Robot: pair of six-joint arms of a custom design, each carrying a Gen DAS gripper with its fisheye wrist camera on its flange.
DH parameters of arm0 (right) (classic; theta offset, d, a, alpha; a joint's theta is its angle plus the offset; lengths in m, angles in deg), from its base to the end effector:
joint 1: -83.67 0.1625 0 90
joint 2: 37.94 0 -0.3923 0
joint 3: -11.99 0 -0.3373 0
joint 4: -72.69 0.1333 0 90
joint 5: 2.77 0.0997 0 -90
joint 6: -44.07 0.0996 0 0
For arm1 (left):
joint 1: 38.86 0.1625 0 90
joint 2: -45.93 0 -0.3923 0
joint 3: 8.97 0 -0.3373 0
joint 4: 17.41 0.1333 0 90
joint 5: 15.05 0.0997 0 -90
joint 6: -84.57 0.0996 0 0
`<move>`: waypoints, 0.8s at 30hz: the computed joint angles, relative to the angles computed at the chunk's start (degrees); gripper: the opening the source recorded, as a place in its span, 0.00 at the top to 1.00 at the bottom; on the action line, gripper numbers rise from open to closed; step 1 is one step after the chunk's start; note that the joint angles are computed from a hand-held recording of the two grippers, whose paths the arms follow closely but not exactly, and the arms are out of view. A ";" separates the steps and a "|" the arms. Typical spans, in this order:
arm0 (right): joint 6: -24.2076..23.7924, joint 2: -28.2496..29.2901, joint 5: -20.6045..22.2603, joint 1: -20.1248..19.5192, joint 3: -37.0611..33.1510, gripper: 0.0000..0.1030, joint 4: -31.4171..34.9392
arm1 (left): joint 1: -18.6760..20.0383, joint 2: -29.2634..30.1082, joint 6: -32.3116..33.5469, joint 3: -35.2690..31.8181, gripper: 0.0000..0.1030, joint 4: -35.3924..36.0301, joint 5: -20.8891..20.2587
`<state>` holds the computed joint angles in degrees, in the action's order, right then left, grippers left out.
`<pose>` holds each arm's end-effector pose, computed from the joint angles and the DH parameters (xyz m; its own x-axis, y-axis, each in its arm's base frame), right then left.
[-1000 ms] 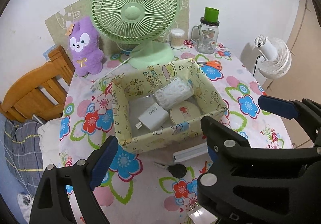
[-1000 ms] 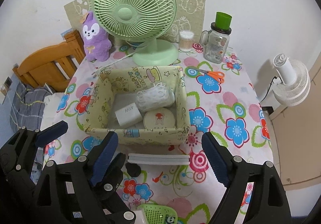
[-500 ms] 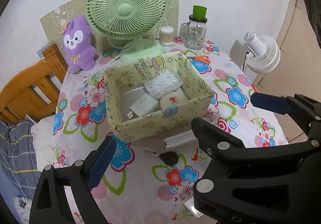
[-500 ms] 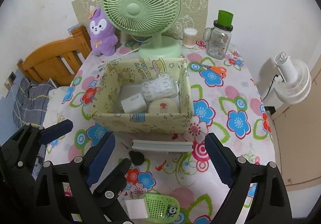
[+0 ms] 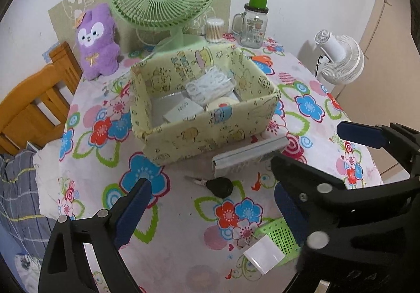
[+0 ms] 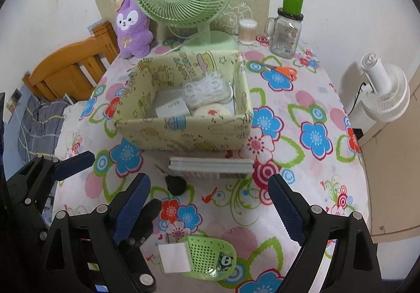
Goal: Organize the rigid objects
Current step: 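Lower the left gripper onto the black car key and close it while the right gripper approaches the white remote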
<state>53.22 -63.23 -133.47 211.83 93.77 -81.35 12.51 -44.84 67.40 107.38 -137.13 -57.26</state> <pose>0.4552 -0.4686 -0.0129 -0.7382 -0.2720 0.6173 -0.5015 0.8333 -0.2325 -0.0900 -0.4443 0.3496 -0.7172 0.1308 -0.6845 0.4301 0.8559 -0.2871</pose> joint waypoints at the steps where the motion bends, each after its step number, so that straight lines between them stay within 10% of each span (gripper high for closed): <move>1: 0.33 -0.06 0.10 -0.19 0.40 0.10 0.07 | 0.15 -0.09 0.07 0.30 0.07 -0.10 0.03; 24: 0.45 2.10 0.30 -3.70 2.11 0.10 -2.22 | 5.55 5.00 1.98 1.99 0.07 -6.39 0.03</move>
<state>53.66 -61.13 -133.17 208.14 95.88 -83.56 18.06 -39.84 69.38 109.38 -143.51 -57.23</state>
